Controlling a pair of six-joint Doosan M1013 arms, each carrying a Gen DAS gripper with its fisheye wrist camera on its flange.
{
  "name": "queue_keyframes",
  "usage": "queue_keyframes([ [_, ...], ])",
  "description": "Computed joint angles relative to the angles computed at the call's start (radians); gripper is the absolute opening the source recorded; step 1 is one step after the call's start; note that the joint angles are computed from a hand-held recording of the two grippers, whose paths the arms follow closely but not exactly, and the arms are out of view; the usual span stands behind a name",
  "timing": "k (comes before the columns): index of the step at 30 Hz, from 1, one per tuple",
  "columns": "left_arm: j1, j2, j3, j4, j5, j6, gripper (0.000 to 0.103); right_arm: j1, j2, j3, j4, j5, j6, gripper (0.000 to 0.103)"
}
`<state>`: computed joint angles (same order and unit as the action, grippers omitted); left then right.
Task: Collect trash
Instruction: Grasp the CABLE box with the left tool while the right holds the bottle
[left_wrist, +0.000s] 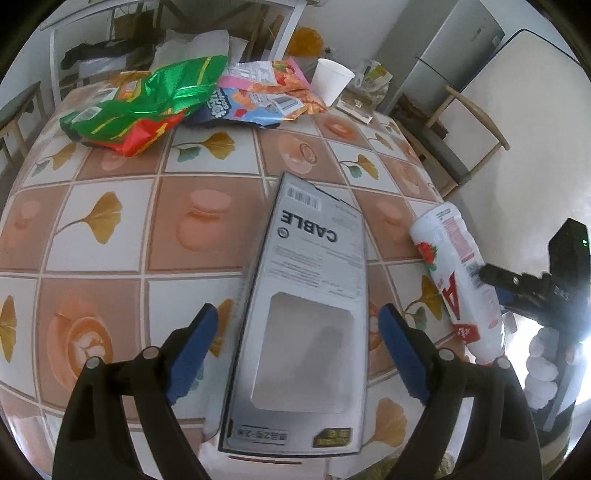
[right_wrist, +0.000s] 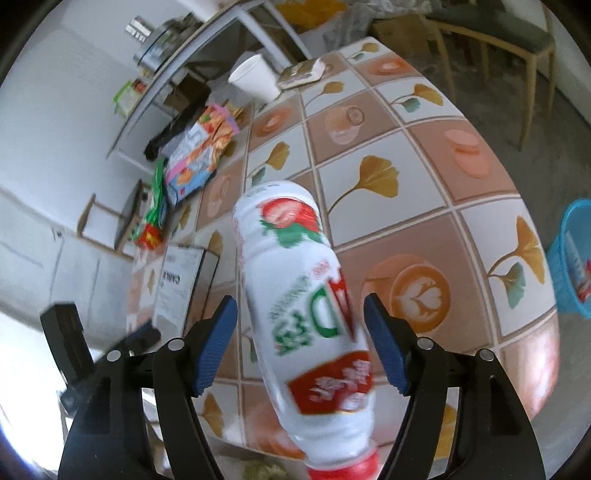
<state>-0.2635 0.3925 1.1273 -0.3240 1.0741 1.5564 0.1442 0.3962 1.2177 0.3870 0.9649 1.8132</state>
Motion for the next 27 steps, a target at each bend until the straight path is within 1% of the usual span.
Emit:
queue_keyframes([
  [3,0.003,-0.002,0.006,-0.009,-0.003,-0.003,0.086,0.005,0.002,-0.011,-0.009,0.048,-0.038,0.068],
  [7,0.000,-0.007,0.014,-0.002,-0.012,0.010,0.086,0.010,0.011,-0.019,0.014,0.101,-0.069,0.067],
  [9,-0.002,-0.007,0.015,0.004,-0.014,0.012,0.086,0.011,0.014,-0.019,0.024,0.108,-0.057,0.058],
  [12,-0.003,-0.009,0.017,0.006,-0.017,0.015,0.086,-0.002,0.019,-0.009,0.118,0.111,-0.048,0.057],
  [15,-0.005,-0.010,0.019,0.007,-0.020,0.016,0.086,-0.001,0.018,-0.001,0.141,0.098,-0.024,0.057],
  [17,-0.008,-0.009,0.018,0.019,-0.024,0.015,0.086,0.005,0.022,-0.007,0.136,0.100,-0.016,0.057],
  [24,-0.020,0.002,0.006,0.056,-0.028,0.016,0.087,0.036,0.041,-0.053,0.029,0.114,-0.011,0.063],
  [27,-0.023,0.013,-0.006,0.062,-0.022,0.015,0.087,0.043,0.055,-0.072,0.009,0.118,-0.011,0.065],
])
